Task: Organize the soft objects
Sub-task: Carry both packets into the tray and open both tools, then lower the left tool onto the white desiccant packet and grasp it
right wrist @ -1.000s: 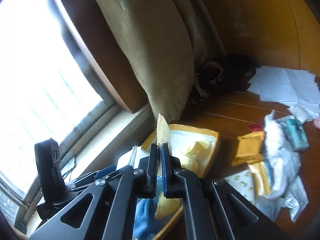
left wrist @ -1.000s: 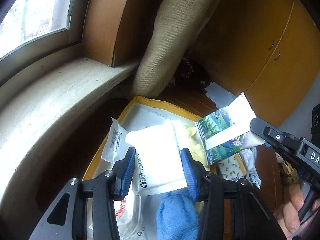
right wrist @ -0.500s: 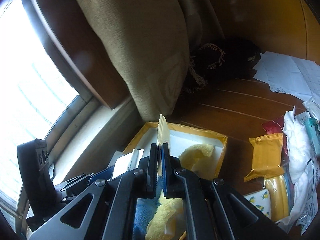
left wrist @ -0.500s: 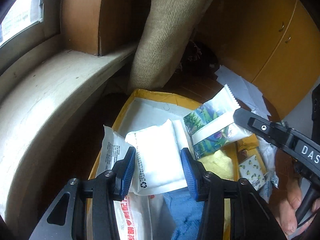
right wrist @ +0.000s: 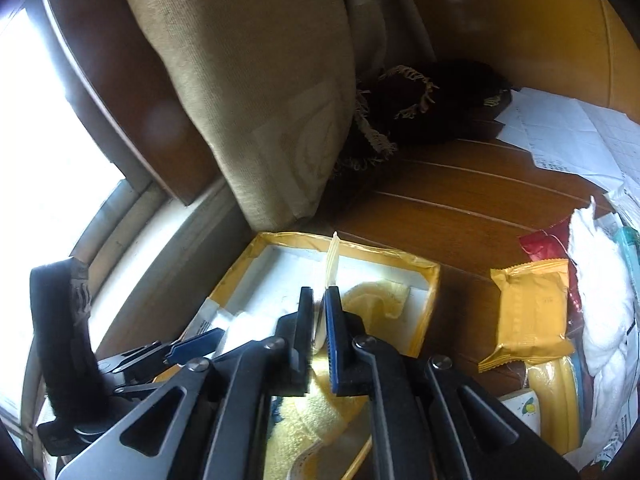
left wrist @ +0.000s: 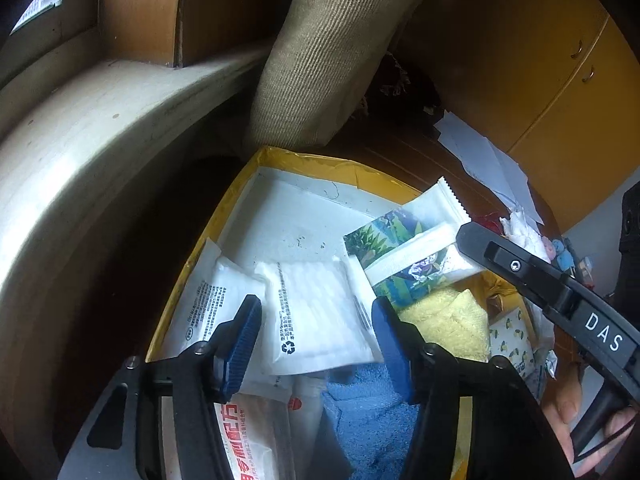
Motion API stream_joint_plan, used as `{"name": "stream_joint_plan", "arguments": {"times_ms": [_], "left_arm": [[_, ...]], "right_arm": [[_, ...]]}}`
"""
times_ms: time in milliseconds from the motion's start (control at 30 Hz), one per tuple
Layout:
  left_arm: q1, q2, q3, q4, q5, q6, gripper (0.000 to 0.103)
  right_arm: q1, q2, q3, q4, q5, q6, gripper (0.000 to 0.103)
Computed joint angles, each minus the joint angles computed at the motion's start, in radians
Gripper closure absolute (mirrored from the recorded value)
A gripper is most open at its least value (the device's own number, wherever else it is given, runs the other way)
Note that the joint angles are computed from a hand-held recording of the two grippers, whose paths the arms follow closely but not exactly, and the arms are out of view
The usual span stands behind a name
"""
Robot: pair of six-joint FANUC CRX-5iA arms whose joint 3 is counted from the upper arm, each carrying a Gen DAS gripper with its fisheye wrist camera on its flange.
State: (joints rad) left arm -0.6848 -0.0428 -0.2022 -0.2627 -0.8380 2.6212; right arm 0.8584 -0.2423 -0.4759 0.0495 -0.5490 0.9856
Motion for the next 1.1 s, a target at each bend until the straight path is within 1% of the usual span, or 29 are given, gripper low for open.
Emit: {"name": "stream_joint_plan", "arguments": {"times_ms": [33,67,100,133,167,200,267,333,400,433,467,500,533,600,633,733,867,933,967,1067,1100], "left_arm": [[0.006,-0.023,-0.030,0.008,0.050,0.009,0.041],[0.007,-0.057,-0.066,-0.007,0.109,0.054,0.040],[0.004,-0.081,-0.088,-0.026,0.147,0.101,0.037],[-0.008,-0.105,-0.100,-0.064,0.167,0.163,0.028],[-0.030,-0.117,-0.095,-0.120,0.162,0.233,0.022],[-0.057,-0.117,-0.077,-0.175,0.133,0.296,0.022],[-0.100,-0.107,-0.041,-0.223,0.068,0.348,0.022],[-0.162,-0.095,-0.003,-0.285,0.009,0.402,0.022],[-0.281,-0.070,0.064,-0.432,-0.114,0.536,0.022],[-0.354,-0.044,0.110,-0.512,-0.196,0.582,0.022],[-0.409,-0.022,0.144,-0.564,-0.253,0.596,0.022],[-0.449,0.002,0.180,-0.590,-0.299,0.593,0.021],[-0.467,0.018,0.206,-0.590,-0.319,0.576,0.022],[-0.500,0.039,0.241,-0.592,-0.313,0.550,0.021],[-0.513,0.053,0.256,-0.593,-0.304,0.542,0.021],[-0.544,0.096,0.296,-0.592,-0.279,0.517,0.021],[-0.534,0.159,0.349,-0.529,-0.252,0.473,0.021],[-0.533,0.187,0.371,-0.505,-0.245,0.460,0.021],[-0.527,0.201,0.381,-0.485,-0.236,0.444,0.021],[-0.516,0.239,0.413,-0.428,-0.227,0.396,0.021],[-0.513,0.251,0.423,-0.415,-0.226,0.379,0.021]], "right_arm": [[0.000,0.003,0.003,0.008,-0.013,-0.011,0.086],[0.001,0.003,0.002,0.022,-0.022,-0.024,0.072],[0.006,-0.007,-0.009,0.048,-0.021,-0.047,0.066],[0.010,-0.027,-0.030,0.077,-0.007,-0.074,0.056],[0.012,-0.046,-0.045,0.091,0.005,-0.087,0.050],[0.016,-0.073,-0.063,0.106,0.012,-0.099,0.047],[0.027,-0.132,-0.102,0.146,0.025,-0.130,0.033],[0.055,-0.208,-0.154,0.219,0.018,-0.204,0.031],[0.083,-0.283,-0.201,0.262,0.006,-0.234,0.030],[0.107,-0.332,-0.237,0.315,-0.008,-0.276,0.029],[0.128,-0.370,-0.267,0.366,-0.023,-0.320,0.029],[0.159,-0.425,-0.309,0.437,-0.049,-0.380,0.029],[0.191,-0.481,-0.352,0.506,-0.074,-0.437,0.028],[0.246,-0.573,-0.416,0.605,-0.133,-0.525,0.025],[0.271,-0.623,-0.445,0.632,-0.167,-0.559,0.024],[0.311,-0.726,-0.483,0.625,-0.251,-0.567,0.024],[0.376,-0.867,-0.554,0.684,-0.385,-0.658,0.023],[0.432,-0.931,-0.578,0.709,-0.483,-0.697,0.023],[0.472,-0.968,-0.591,0.728,-0.549,-0.729,0.023],[0.626,-1.099,-0.624,0.780,-0.763,-0.817,0.023],[0.661,-1.137,-0.630,0.787,-0.809,-0.834,0.023]]}}
